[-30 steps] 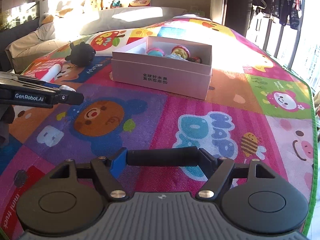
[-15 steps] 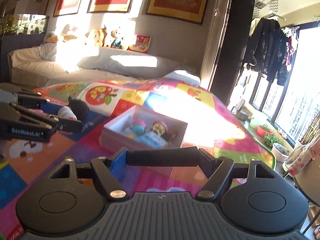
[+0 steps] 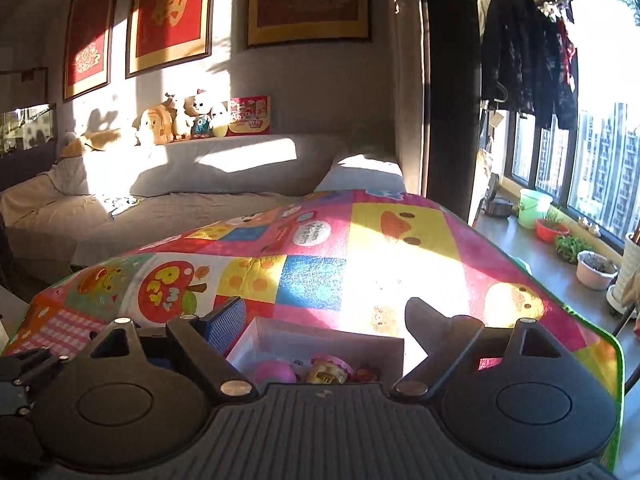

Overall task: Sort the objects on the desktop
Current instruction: 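Drop the white bottle into the pink box with the left tool while the right tool drops the cylinder in, then grasp the black plush toy with the right tool and lift it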

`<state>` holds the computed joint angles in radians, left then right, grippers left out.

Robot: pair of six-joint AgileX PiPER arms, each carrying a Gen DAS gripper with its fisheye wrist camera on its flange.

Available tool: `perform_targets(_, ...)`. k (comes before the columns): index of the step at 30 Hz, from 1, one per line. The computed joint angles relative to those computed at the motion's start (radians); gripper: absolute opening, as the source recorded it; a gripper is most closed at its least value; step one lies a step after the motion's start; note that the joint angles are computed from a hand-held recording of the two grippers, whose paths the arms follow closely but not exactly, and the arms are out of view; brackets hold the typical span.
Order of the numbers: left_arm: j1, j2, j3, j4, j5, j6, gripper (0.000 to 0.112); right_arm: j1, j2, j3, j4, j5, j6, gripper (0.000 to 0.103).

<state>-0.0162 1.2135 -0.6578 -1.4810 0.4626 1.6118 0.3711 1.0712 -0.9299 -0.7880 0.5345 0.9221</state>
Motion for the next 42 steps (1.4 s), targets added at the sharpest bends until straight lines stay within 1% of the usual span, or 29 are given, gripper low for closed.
perform_targets(1, 0.039, -0.023, 0.044, -0.018, 0.015, 0.038, 0.097, -0.017, -0.009, 0.025, 0.025, -0.022, 0.005, 0.091)
perform_targets(3, 0.141, -0.067, 0.128, -0.015, 0.063, 0.080, 0.099, -0.052, -0.010, 0.059, 0.085, -0.046, 0.016, 0.097)
perform_targets(6, 0.252, -0.097, 0.208, 0.000, 0.086, 0.113, 0.100, -0.089, 0.030, 0.080, 0.203, -0.052, -0.008, 0.098)
perform_targets(8, 0.328, -0.100, 0.236, 0.013, 0.113, 0.131, 0.100, -0.068, 0.071, 0.085, 0.182, -0.039, 0.043, 0.098)
perform_targets(11, 0.443, -0.091, 0.272, -0.022, 0.192, 0.241, 0.101, 0.017, 0.129, 0.086, 0.049, 0.002, 0.193, 0.096)
perform_targets(13, 0.489, -0.106, 0.296, -0.047, 0.216, 0.299, 0.101, 0.081, 0.171, 0.070, -0.004, 0.036, 0.238, 0.084)
perform_targets(15, 0.544, -0.101, 0.311, -0.053, 0.268, 0.327, 0.102, 0.138, 0.217, 0.031, 0.009, 0.064, 0.199, 0.063)
perform_targets(16, 0.567, -0.083, 0.311, -0.046, 0.295, 0.325, 0.102, 0.164, 0.244, 0.007, 0.024, 0.071, 0.172, 0.058)
perform_targets(17, 0.576, -0.064, 0.309, -0.040, 0.307, 0.317, 0.102, 0.195, 0.272, -0.026, 0.054, 0.077, 0.128, 0.056)
perform_targets(19, 0.601, -0.033, 0.291, -0.014, 0.336, 0.281, 0.102, 0.242, 0.332, -0.085, 0.066, 0.071, 0.103, 0.057)
perform_targets(20, 0.613, -0.018, 0.286, -0.014, 0.350, 0.275, 0.103, 0.269, 0.374, -0.132, 0.078, 0.070, 0.085, 0.061)
perform_targets(21, 0.614, 0.000, 0.275, -0.003, 0.352, 0.255, 0.103, 0.285, 0.419, -0.182, 0.094, 0.069, 0.061, 0.073)
perform_targets(22, 0.616, 0.014, 0.265, 0.010, 0.354, 0.232, 0.103, 0.303, 0.468, -0.232, 0.090, 0.066, 0.058, 0.079)
perform_targets(23, 0.619, 0.022, 0.262, 0.014, 0.354, 0.218, 0.103, 0.318, 0.518, -0.285, 0.084, 0.066, 0.052, 0.089)
perform_targets(24, 0.625, 0.028, 0.260, 0.015, 0.357, 0.213, 0.103, 0.332, 0.572, -0.345, 0.080, 0.070, 0.035, 0.095)
perform_targets(26, 0.639, 0.039, 0.258, 0.020, 0.375, 0.209, 0.103, 0.351, 0.685, -0.469, 0.075, 0.075, -0.014, 0.101)
perform_targets(28, 0.642, 0.042, 0.256, 0.021, 0.375, 0.200, 0.103, 0.359, 0.802, -0.599, 0.086, 0.079, -0.087, 0.101)
perform_targets(30, 0.631, 0.045, 0.252, 0.024, 0.354, 0.173, 0.103, 0.347, 0.909, -0.729, 0.144, 0.081, -0.172, 0.101)
perform_targets(32, 0.630, 0.053, 0.243, 0.027, 0.347, 0.149, 0.103, 0.335, 1.018, -0.876, 0.217, 0.130, -0.258, 0.101)
perform_targets(34, 0.633, 0.054, 0.242, 0.029, 0.348, 0.140, 0.103, 0.319, 1.113, -1.015, 0.341, 0.213, -0.407, 0.103)
perform_targets(35, 0.633, 0.054, 0.242, 0.032, 0.350, 0.139, 0.103, 0.317, 1.140, -1.044, 0.368, 0.240, -0.444, 0.103)
perform_targets(36, 0.638, 0.054, 0.241, 0.036, 0.357, 0.140, 0.103, 0.321, 1.141, -1.033, 0.365, 0.241, -0.444, 0.097)
perform_targets(38, 0.646, 0.059, 0.236, 0.045, 0.367, 0.135, 0.103, 0.331, 1.078, -0.916, 0.352, 0.173, -0.453, 0.080)
perform_targets(40, 0.649, 0.064, 0.232, 0.050, 0.370, 0.128, 0.103, 0.363, 0.986, -0.770, 0.224, 0.111, -0.360, 0.079)
perform_targets(42, 0.660, 0.065, 0.236, 0.043, 0.382, 0.140, 0.103, 0.378, 0.869, -0.613, 0.150, 0.045, -0.292, 0.078)
